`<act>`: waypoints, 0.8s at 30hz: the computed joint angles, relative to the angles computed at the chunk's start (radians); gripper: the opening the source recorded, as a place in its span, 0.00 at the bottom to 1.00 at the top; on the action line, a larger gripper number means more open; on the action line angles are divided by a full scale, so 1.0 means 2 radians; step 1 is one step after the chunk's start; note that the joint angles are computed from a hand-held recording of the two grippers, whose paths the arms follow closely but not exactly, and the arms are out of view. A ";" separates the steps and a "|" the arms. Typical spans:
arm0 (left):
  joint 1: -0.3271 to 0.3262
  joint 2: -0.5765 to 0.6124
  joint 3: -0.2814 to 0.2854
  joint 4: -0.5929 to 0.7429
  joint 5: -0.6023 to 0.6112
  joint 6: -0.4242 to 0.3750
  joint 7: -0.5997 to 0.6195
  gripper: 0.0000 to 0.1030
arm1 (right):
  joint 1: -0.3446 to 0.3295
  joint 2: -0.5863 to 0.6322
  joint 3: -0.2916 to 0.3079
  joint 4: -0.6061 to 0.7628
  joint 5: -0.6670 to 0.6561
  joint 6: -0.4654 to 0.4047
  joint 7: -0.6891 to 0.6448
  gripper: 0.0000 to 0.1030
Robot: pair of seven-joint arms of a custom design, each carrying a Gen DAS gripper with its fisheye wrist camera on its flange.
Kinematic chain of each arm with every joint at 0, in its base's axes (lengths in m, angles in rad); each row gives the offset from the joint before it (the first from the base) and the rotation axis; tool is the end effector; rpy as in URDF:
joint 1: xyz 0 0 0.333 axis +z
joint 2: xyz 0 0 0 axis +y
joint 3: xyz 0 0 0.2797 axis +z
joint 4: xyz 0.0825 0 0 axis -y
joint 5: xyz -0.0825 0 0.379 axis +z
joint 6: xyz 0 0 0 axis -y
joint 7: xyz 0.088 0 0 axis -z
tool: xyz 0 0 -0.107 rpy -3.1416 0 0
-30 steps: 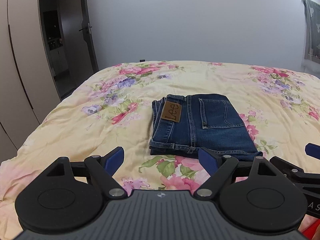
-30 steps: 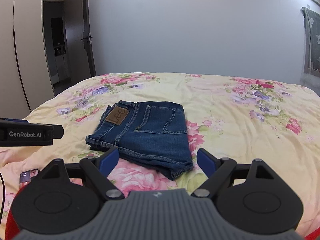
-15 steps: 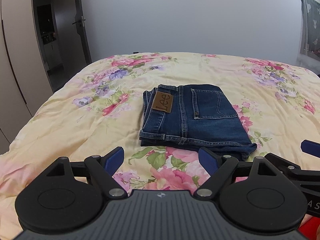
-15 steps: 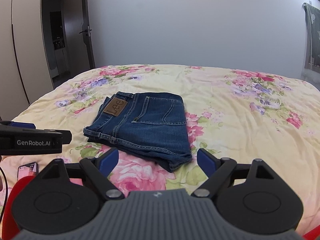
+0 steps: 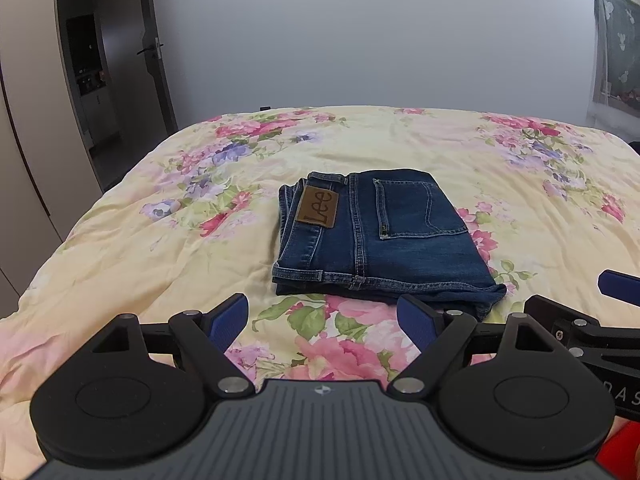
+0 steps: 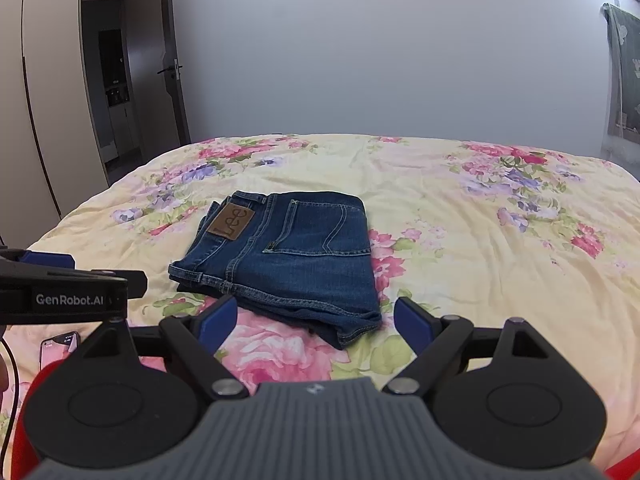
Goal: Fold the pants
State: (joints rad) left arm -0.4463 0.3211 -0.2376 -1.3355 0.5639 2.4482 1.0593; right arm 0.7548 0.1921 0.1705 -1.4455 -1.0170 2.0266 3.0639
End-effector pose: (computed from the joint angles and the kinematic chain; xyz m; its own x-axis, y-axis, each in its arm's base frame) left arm 0.5507 -0.4110 0.6146 -0.3554 -0.9292 -0.1015 -0.5554 0.2973 -0.7766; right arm 0.4333 0.4760 0.6103 -0.2189 -0.9683 -0.1205 -0.4922 0.2162 -0.8432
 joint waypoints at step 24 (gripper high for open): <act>-0.001 -0.002 -0.001 0.000 0.002 0.001 0.008 0.95 | 0.002 -0.002 0.001 0.000 -0.006 -0.008 0.010 0.79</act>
